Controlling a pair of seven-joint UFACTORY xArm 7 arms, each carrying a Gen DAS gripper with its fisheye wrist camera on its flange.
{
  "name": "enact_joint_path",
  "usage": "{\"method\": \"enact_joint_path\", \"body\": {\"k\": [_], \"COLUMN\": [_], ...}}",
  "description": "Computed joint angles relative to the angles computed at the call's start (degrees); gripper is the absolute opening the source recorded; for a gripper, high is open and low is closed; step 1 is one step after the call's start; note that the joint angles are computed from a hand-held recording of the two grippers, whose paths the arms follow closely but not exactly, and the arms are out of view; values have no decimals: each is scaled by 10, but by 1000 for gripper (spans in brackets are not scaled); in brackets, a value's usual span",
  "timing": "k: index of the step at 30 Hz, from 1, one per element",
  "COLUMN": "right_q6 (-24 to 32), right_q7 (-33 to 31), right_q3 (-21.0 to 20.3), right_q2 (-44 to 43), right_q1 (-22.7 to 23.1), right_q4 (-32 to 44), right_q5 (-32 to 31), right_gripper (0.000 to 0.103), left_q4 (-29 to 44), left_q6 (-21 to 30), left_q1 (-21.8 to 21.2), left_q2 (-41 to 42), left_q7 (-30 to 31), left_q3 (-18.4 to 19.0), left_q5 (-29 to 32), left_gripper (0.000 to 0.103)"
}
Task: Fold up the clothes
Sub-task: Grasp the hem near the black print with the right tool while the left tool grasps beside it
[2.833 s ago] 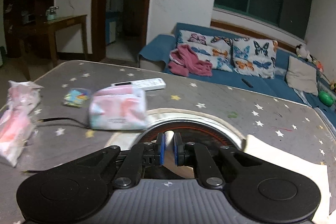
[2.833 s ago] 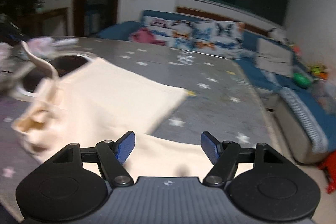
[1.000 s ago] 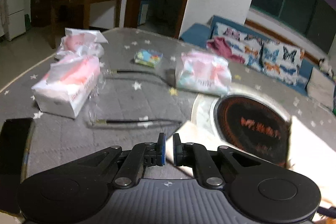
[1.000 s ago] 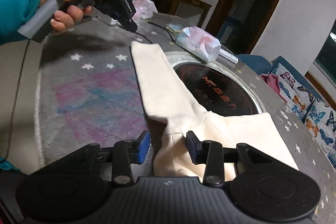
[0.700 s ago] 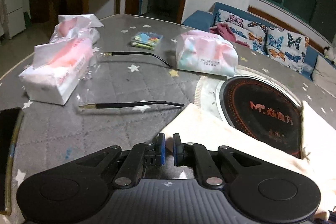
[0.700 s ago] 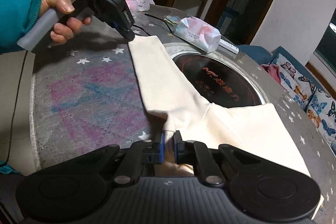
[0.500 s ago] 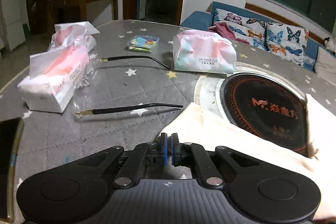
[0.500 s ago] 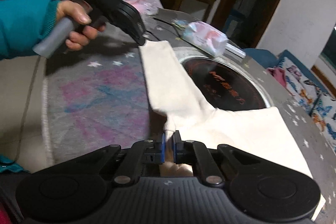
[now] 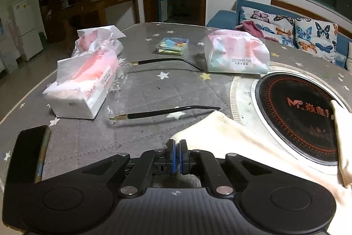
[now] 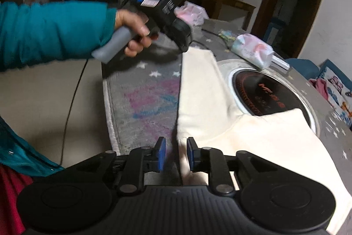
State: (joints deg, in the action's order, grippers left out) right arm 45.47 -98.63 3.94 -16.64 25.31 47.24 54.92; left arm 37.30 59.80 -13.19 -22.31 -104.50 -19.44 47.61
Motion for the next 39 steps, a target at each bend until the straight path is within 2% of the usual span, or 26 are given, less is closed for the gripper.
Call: {"method": "enact_joint_path", "body": {"k": [2, 7, 10, 16, 20, 22, 23, 24, 25, 27, 29, 31, 32, 33, 36, 39], "right_q6": [16, -14, -40, -80, -93, -92, -92, -93, -95, -97, -93, -82, -73, -63, -34, -1], "right_q7": [16, 58, 83, 90, 104, 106, 107, 108, 112, 126, 127, 122, 122, 123, 123, 124], "right_q3": [-11, -23, -25, -33, -33, -33, -34, -34, -34, -33, -38, -45, -48, -50, -56, -61], "right_q2": [-11, -21, -23, -23, -11, -13, -15, -15, -15, -14, -17, -24, -27, -32, -49, -65], "right_q1": [-11, -41, -52, -47, -43, -42, -41, -40, -41, -42, -41, -40, -41, -43, -48, -52], "right_q4": [2, -2, -13, -34, -32, -36, -38, -39, -40, -39, -40, -40, -38, -38, -38, -38], "right_q5": [-4, -32, -63, -84, -95, -101, -104, -105, -108, -115, -111, -108, -108, -110, -119, -131], "right_gripper": [19, 19, 19, 19, 19, 19, 18, 18, 18, 8, 6, 5, 5, 4, 4, 4], "left_q4": [1, 8, 22, 60, 89, 103, 111, 119, 129, 146, 154, 156, 153, 150, 141, 130], "left_q6": [10, 4, -34, -165, -262, -289, -299, -304, -302, -294, -283, -278, -280, -281, -286, -302], "left_q1": [-1, -9, -18, -41, -65, -75, -82, -89, -99, -120, -139, -154, -160, -163, -174, -177], "left_q2": [-8, -30, -22, 33, 80, 98, 108, 120, 134, 161, 179, 187, 188, 188, 178, 167], "left_q7": [-4, 3, 18, 53, 91, 104, 108, 113, 125, 158, 179, 189, 194, 198, 210, 225], "left_q3": [-4, -13, -26, -41, -39, -44, -46, -48, -47, -42, -33, -20, -12, -6, 0, -2], "left_q5": [1, 1, 17, 59, 86, 110, 125, 135, 139, 137, 129, 116, 109, 103, 101, 97], "left_gripper": [5, 5, 5, 6, 16, 32, 46, 49, 49, 49, 48, 39, 27, 22, 14, 13]}}
